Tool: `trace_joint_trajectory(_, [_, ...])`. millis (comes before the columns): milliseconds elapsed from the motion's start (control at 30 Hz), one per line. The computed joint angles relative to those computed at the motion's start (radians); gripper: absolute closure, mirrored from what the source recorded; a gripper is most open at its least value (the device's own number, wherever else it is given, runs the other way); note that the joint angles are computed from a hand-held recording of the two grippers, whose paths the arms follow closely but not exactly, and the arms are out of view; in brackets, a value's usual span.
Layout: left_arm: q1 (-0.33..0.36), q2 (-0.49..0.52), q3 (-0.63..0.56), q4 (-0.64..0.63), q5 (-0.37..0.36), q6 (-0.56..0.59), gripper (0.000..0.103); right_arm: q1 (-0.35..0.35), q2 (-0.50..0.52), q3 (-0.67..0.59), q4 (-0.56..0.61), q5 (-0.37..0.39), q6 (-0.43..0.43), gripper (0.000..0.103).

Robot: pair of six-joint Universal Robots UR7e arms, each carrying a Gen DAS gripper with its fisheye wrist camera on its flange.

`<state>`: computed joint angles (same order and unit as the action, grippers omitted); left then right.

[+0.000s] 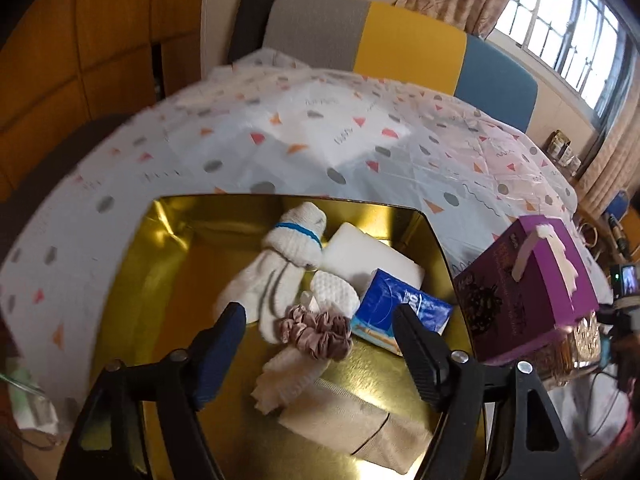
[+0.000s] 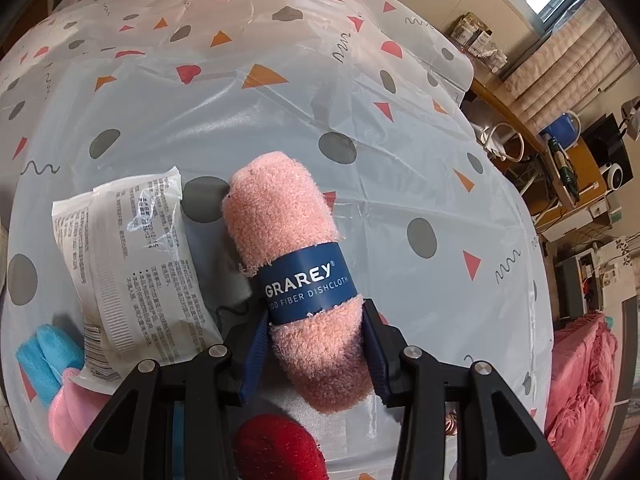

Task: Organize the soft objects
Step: 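Release the white cloth into the tray with the left tool while the right tool grasps the pink dishcloth, then carry the pink GRAREY dishcloth into the gold tray and open the right tool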

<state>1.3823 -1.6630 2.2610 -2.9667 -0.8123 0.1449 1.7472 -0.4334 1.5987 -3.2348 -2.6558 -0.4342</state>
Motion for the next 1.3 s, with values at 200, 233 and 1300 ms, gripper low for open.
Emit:
trace_joint_trajectory(200, [-0.045,-0.086,0.08,-0.014,0.034,-0.001,0.026,0.019,0.024,-0.024,0.036,-0.062,0.033,0.064])
trace_joint_trajectory(233, [-0.05,-0.099,0.089,-0.006,0.033,-0.004,0.026,0.021,0.025,-0.028,0.052,-0.071,0.055,0.065])
trace_joint_trajectory(1300, [-0.149,-0.266,0.224,0.072,0.064,-0.021,0.011,0.28,0.019,-0.119,-0.024,0.241,0.05,0.067])
